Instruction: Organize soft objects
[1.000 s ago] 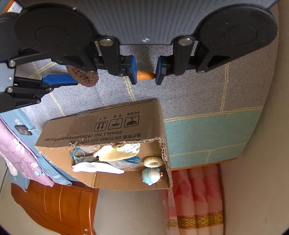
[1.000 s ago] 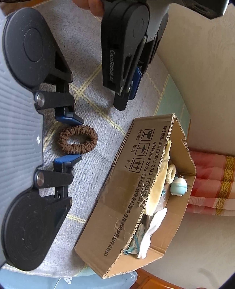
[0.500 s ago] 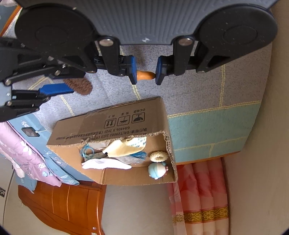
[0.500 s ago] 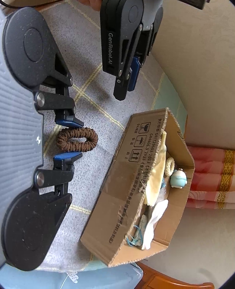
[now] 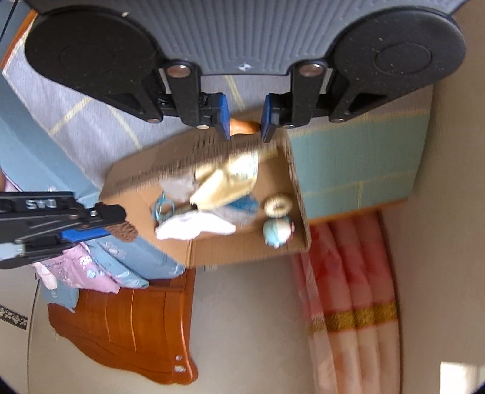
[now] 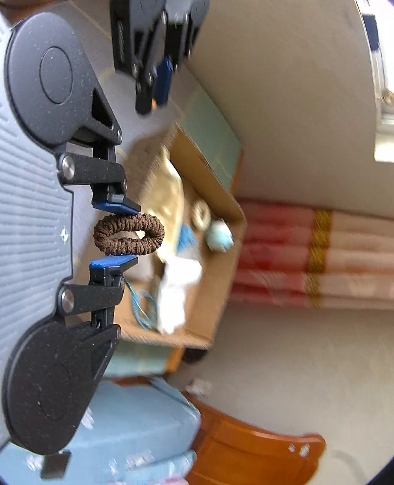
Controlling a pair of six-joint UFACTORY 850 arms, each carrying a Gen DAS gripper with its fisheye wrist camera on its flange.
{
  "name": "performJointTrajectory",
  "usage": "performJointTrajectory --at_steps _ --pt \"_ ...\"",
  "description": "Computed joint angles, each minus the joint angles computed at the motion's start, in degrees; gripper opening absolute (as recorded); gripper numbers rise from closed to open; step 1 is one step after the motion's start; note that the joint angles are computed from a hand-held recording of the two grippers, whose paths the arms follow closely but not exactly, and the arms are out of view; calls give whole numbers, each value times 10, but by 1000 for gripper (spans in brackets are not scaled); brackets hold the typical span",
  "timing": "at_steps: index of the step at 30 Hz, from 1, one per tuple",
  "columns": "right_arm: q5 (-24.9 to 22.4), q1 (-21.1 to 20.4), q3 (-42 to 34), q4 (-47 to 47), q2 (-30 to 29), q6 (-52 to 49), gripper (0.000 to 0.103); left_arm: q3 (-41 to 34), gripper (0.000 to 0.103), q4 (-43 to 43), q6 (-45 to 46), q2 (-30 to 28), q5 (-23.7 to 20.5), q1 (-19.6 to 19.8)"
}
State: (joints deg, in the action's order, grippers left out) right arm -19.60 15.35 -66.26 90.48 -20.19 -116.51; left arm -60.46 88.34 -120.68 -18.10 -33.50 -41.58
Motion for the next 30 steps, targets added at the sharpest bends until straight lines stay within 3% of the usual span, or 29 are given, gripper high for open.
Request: performJointTrajectory --at_steps 3,5,9,10,16,17,19,20,21,23,30 --pt "27 2 -39 8 -28 15 39 -25 20 8 25 -12 -4 12" --pt "50 5 -61 24 -46 24 65 -45 20 11 46 -24 -7 21" --pt "40 -1 -72 -11 -57 77 80 -89 20 1 74 -54 8 46" --pt "37 -3 -70 -20 -55 91 88 -100 20 -8 87 -62 11 52" --pt "30 -4 -40 14 -38 54 94 -170 22 -44 147 -114 1 73" --pt "32 -3 -36 23 -36 42 94 -179 27 -47 148 -121 1 77" --pt "35 -1 -30 23 -32 45 94 -198 61 -71 171 -133 2 82" --pt "36 -2 -28 21 -30 50 94 -205 92 -82 181 -139 -8 82" --pt "36 -2 -27 23 -29 51 94 -205 100 -68 168 -140 -26 78" --pt "29 -5 -24 16 -24 63 96 -190 100 -25 133 -132 -42 71" --pt "36 -3 -7 61 -5 25 99 -140 102 -33 114 -91 -99 33"
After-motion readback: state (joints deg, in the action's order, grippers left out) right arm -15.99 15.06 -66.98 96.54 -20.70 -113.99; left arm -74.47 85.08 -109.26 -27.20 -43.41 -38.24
